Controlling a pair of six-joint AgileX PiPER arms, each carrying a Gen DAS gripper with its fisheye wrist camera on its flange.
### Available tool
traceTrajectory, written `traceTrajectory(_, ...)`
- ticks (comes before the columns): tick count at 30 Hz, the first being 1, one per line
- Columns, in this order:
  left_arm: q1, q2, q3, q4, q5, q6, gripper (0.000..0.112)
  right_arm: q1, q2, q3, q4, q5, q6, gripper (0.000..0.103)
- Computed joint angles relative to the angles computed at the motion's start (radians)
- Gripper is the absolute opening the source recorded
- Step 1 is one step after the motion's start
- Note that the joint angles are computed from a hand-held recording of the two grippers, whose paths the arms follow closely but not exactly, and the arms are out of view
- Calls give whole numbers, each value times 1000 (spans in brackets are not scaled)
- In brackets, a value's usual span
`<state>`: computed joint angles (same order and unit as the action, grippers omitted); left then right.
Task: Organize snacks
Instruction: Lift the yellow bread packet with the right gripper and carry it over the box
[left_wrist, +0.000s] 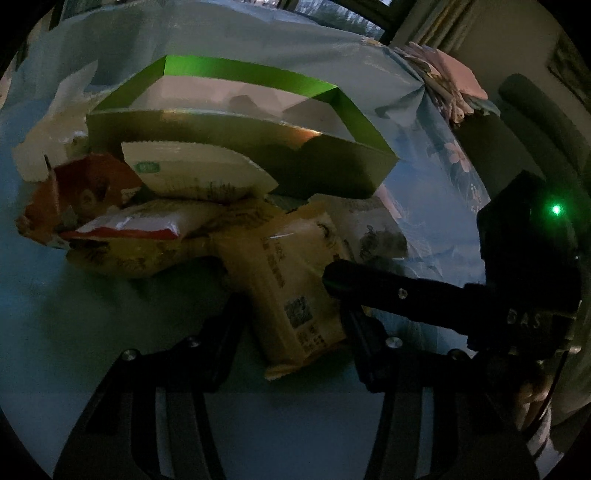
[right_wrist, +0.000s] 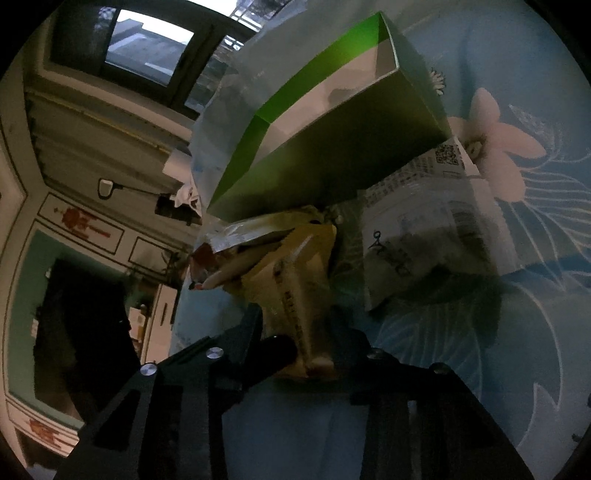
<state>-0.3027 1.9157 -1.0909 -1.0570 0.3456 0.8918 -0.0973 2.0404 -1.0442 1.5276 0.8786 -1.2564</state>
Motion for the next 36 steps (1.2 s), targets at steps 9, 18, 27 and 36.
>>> traceTrajectory(9, -34, -111, 99, -27, -39, 75, 53, -46, -113, 165, 93, 32, -120, 30)
traceTrajectory(18, -47, -178, 37, 103, -49, -1, 53, -63, -240, 183, 136, 48, -139, 30)
traceTrajectory(27, 7, -97, -199, 234, 41, -70, 53, -20, -206, -47, 114, 3, -1, 30)
traceTrajectory(36, 88, 106, -556, 357, 224, -207, 53, 39, -35, -384, 14, -60, 190, 30)
